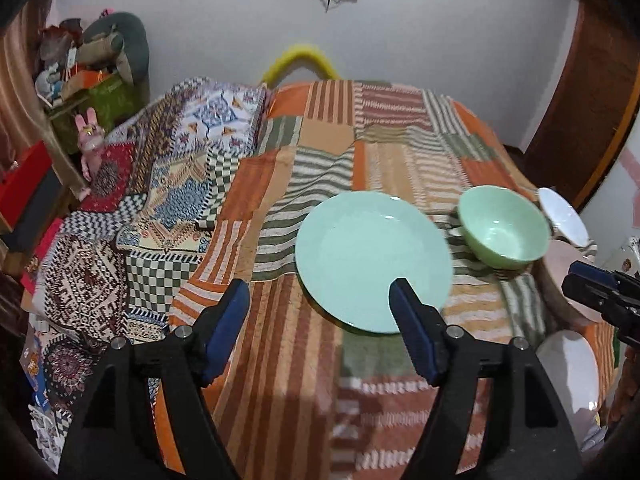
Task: Organize plates and bowls
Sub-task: 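Reach the left gripper to the pale green plate rim and grasp it, then lift the pale green plate with the left gripper toward the white plate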
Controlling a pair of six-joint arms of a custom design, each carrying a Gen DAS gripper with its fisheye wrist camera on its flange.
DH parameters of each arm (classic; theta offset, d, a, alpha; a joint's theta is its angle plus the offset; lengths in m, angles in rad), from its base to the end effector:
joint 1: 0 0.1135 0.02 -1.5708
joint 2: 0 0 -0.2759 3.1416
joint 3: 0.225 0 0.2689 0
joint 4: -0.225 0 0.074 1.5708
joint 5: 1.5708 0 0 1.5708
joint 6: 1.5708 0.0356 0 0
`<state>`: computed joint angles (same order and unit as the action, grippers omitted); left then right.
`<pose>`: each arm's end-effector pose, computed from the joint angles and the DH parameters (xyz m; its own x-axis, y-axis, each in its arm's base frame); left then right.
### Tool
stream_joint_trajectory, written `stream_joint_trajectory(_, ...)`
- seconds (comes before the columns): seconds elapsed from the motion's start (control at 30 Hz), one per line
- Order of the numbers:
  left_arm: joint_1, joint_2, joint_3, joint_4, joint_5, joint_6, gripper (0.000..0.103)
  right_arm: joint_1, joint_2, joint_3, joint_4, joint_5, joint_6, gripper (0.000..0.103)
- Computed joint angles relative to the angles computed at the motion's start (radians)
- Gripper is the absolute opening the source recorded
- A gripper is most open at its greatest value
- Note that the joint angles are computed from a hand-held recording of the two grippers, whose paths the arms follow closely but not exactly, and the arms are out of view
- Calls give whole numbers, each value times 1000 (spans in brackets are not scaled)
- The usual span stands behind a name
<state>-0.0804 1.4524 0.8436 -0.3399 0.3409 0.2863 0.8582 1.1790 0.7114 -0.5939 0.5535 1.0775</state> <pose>0.2975 -0.0359 0.1994 -0.7008 0.3235 -0.6358 0.4877 0.8677 -0.0961 0.1623 0.1592 0.2128 -0.6897 0.3479 -0.6351 0.2773 0.9371 0.2121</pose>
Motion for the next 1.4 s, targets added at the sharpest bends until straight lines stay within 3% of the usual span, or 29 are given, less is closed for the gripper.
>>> stream_joint_trajectory(0.2, -22, 216, 99, 58, -13, -3, 72, -143, 137, 17, 116, -164, -125, 49)
stream_joint_trajectory(0.37, -31, 387, 220, 37, -9, -27, 70, -247, 246, 37, 190, -293, -192, 49)
stream_joint_trajectory(0.5, -37, 482, 301, 19, -4, -28, 48, -309, 326, 59, 225, -353, -222, 49)
stream_joint_trajectory(0.57, -41, 525, 342, 0, 11, -21, 42, -325, 343, 62, 233, -371, -217, 43)
stream_joint_trajectory(0.87, -67, 648, 464, -32, 21, -15, 24, -367, 408, 73, 262, -446, -217, 35)
stream_joint_trajectory(1.17, -60, 638, 447, -51, 51, 14, 22, -357, 427, 101, 207, -429, -246, 30)
stream_joint_trajectory(1.4, -27, 530, 296, -43, 61, 86, 22, -335, 413, 91, 187, -438, -240, 30)
